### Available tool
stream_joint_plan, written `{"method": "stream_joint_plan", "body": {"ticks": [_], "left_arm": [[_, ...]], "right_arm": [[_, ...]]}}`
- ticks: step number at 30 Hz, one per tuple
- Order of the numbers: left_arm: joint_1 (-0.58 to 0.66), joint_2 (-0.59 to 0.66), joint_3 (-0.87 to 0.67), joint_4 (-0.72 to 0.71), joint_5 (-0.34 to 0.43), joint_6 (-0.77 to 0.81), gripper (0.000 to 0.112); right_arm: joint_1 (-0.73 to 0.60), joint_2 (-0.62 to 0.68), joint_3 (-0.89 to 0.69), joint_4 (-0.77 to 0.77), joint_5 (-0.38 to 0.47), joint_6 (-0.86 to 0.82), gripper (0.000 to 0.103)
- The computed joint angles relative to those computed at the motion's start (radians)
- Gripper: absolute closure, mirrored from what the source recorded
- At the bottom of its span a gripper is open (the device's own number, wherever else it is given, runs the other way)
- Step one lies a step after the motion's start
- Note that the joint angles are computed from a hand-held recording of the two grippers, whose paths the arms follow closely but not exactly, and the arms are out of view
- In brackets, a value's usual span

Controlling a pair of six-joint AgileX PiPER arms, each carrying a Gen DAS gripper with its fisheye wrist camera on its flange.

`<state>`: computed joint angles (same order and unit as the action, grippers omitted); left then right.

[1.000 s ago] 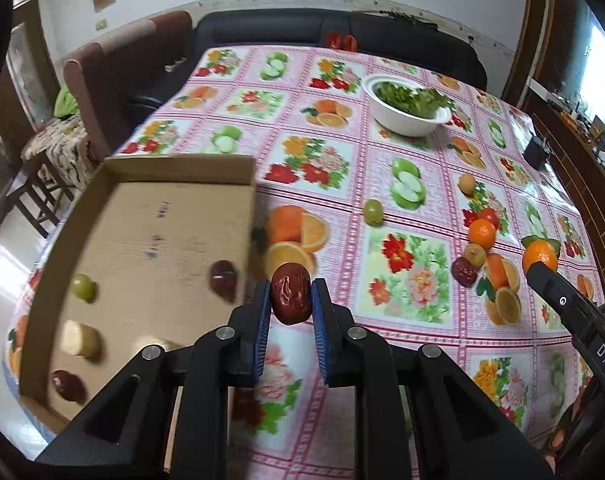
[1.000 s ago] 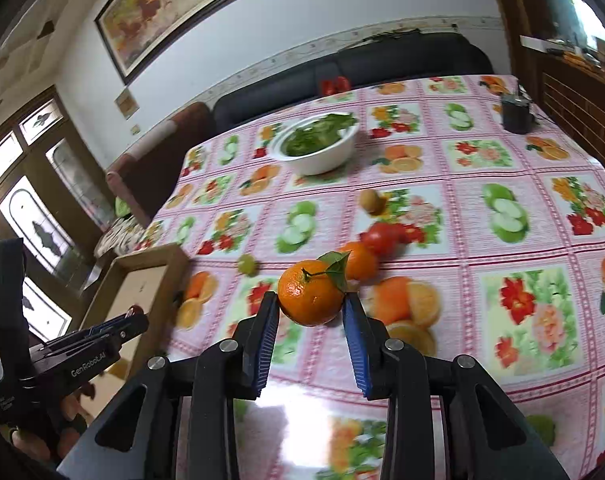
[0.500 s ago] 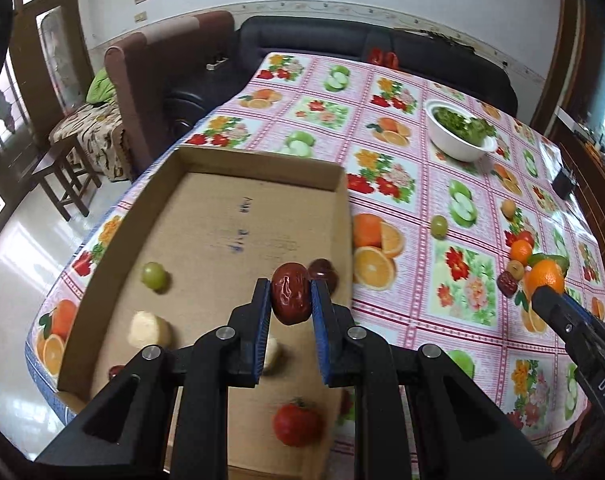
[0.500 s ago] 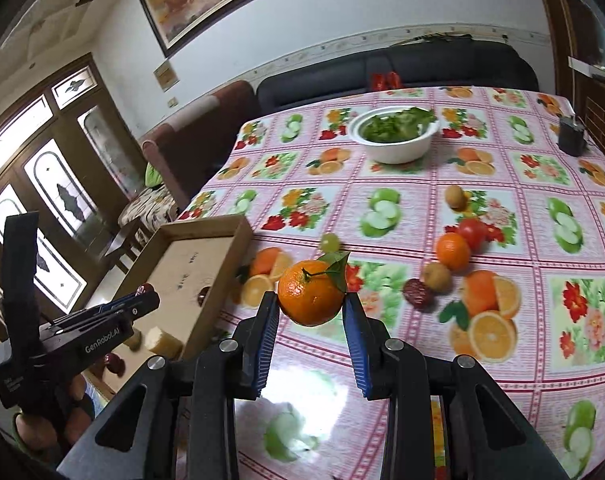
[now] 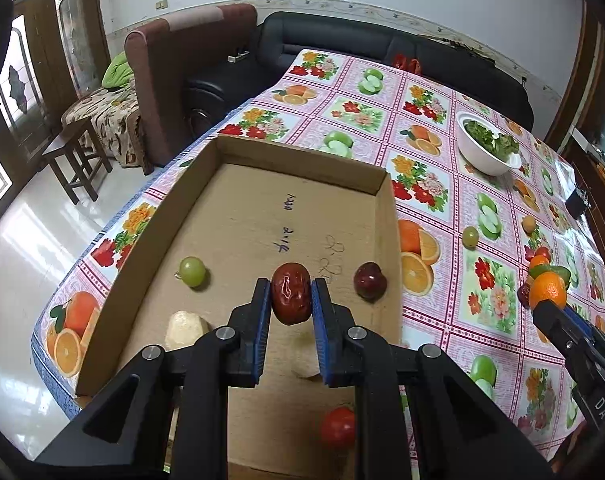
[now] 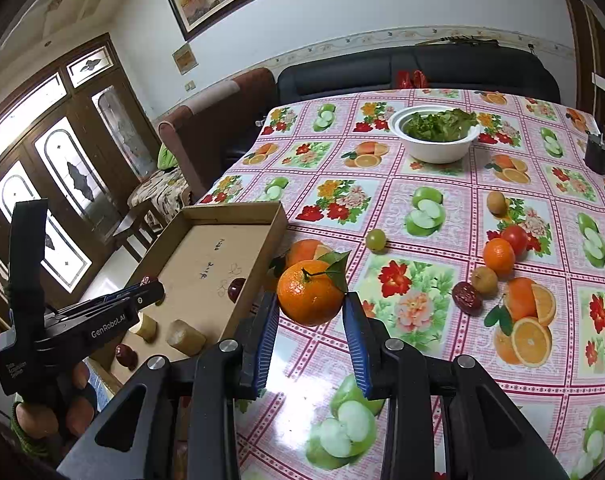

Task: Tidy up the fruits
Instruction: 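Carry the date and mandarin over the cardboard tray with both tools, then open the right tool to drop the mandarin while the left tool releases the date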

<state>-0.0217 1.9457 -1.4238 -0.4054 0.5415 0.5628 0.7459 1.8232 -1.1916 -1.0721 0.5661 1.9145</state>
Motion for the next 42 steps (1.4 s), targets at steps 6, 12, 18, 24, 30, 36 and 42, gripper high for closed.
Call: {"method": "stream_joint_plan", "body": {"ticks": [6,12,18,24,30,36,42], "left_arm": [[0.015,0.013,-0.020,-0.007,0.015,0.005,0.095],[0.043,0.038,-0.061,-0.015,0.045,0.012,0.095],[0.087,0.138,-0.242,-0.001,0.157,-0.035,0.095],[0.102,0.312,-0.534,0.100,0.302,-0.187,0.095],[0.074,0.437,-0.716,0.204,0.379,-0.303,0.095],[0.057,0.549,-0.885,0.282,0.479,-0.377,0.094],[0.041,0.597,-0.963,0.335,0.542,-0.404,0.094]], "right_arm": [[0.001,0.030,-0.052,0.041,-0.002,-0.063,0.070],[-0.002,0.073,-0.117,0.091,-0.011,-0.140,0.070],[-0.029,0.164,-0.253,0.210,-0.045,-0.303,0.070],[-0.065,0.322,-0.514,0.427,-0.031,-0.597,0.070],[-0.097,0.529,-0.834,0.679,0.065,-0.901,0.070],[-0.105,0.721,-1.147,0.831,0.216,-1.089,0.070],[-0.108,0.850,-1.375,0.889,0.353,-1.175,0.070]]}}
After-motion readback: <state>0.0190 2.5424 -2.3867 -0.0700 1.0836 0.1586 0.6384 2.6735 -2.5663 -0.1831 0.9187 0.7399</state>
